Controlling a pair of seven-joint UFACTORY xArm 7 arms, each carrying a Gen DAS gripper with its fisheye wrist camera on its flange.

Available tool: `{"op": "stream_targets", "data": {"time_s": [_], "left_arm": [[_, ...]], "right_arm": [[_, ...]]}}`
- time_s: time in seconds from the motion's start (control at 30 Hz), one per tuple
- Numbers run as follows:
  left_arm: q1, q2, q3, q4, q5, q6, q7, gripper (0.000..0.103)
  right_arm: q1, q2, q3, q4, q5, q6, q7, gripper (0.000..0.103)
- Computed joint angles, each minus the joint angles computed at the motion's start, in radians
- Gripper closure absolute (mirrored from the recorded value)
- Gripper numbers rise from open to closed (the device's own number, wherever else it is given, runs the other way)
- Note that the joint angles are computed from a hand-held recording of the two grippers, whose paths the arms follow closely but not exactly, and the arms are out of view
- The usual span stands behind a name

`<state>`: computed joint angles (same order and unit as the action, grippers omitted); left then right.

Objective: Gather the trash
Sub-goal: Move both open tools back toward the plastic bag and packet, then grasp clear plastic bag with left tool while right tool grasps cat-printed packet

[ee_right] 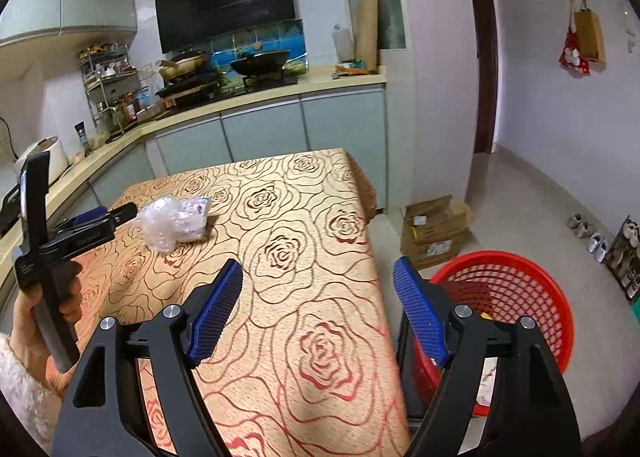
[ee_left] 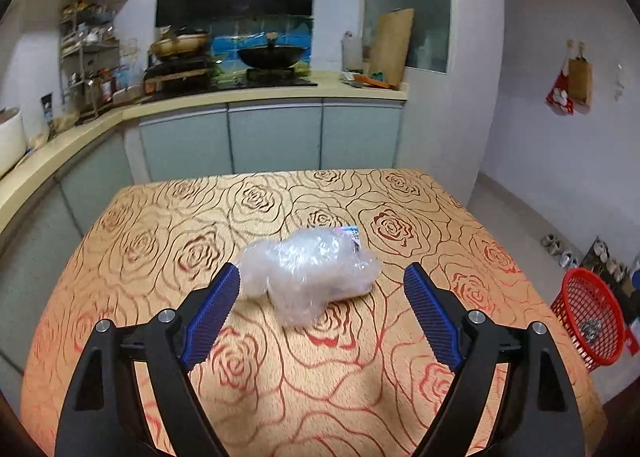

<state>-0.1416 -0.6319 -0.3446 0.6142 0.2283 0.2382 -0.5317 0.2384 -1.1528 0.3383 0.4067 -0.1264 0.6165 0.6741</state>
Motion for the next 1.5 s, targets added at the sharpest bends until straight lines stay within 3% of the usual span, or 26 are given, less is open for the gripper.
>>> {"op": "stream_targets", "data": {"time_s": [0.4, 0.67, 0.77, 1.03, 1.23, 1.5], "left_arm": [[-0.038, 0.260, 0.080, 0.134, 0.003, -0.038, 0.158, 0.021], [-0.074, 0.333, 0.133, 0.154, -0.025, -0.040, 0.228, 0.022], [-0.068, 0.333, 0.131, 0.148, -0.022, -0.041, 0.237, 0.036], [-0.067, 0.293, 0.128, 0.107, -0.030, -0.053, 0.240, 0.055], [-0.108, 0.171, 0.175, 0.025, -0.108, -0.061, 0.286, 0.060], [0.081, -0.025, 0.052, -0.084, -0.050, -0.060, 0.155, 0.060]], "right_arm": [[-0.013, 0.095, -0.006, 0.022, -0.001, -0.029, 0.011, 0.027], [-0.016, 0.168, -0.008, 0.041, -0.006, -0.059, 0.015, 0.027], [-0.019, 0.197, -0.009, 0.052, -0.009, -0.078, 0.019, 0.027], [-0.007, 0.256, 0.003, 0.076, -0.011, -0.119, 0.029, 0.027], [0.002, 0.299, 0.008, 0.096, -0.018, -0.144, 0.032, 0.027], [-0.049, 0.463, 0.076, 0.176, -0.060, -0.230, 0.096, 0.027]]}}
